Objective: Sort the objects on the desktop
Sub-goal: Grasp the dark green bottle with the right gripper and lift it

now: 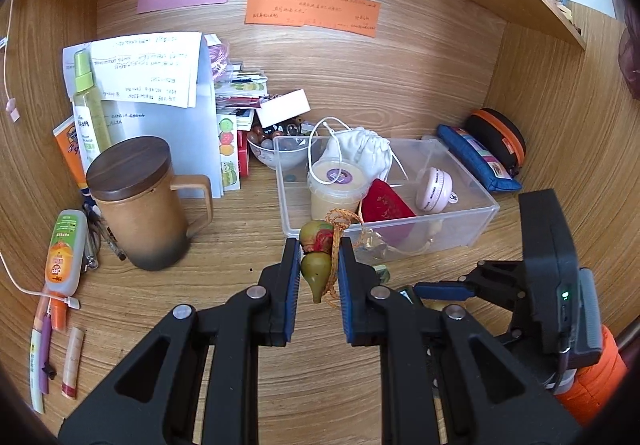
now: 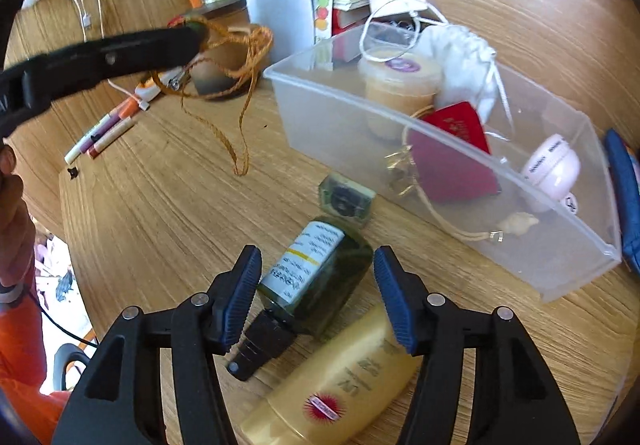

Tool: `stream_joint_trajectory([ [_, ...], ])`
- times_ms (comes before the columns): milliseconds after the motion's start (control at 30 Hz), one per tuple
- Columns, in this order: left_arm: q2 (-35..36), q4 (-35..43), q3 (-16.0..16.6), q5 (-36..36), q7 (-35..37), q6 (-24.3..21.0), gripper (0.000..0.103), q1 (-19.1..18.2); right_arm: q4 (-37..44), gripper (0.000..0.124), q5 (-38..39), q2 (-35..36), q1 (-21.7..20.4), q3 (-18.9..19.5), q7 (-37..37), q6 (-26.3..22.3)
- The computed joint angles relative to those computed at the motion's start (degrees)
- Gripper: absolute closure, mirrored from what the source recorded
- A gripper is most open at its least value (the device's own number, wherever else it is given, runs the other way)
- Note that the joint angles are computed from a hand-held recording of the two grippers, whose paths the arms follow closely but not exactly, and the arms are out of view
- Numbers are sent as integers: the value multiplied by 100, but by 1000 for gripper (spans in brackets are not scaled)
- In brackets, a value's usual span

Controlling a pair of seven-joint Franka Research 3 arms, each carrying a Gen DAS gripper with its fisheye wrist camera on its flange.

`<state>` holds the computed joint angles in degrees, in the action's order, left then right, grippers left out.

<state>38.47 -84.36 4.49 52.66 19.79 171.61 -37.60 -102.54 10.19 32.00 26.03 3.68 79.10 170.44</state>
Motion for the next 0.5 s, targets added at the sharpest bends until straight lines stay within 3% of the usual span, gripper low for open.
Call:
stream_joint_trajectory([
  [133,-32,-78,52,28,-89,113,86,-1,50,78,-61,57,133,-122,137,14],
  [500,-42,-71,128,20,-114,183,86,-46,-111,83,125,-135,-7,85,53,361],
])
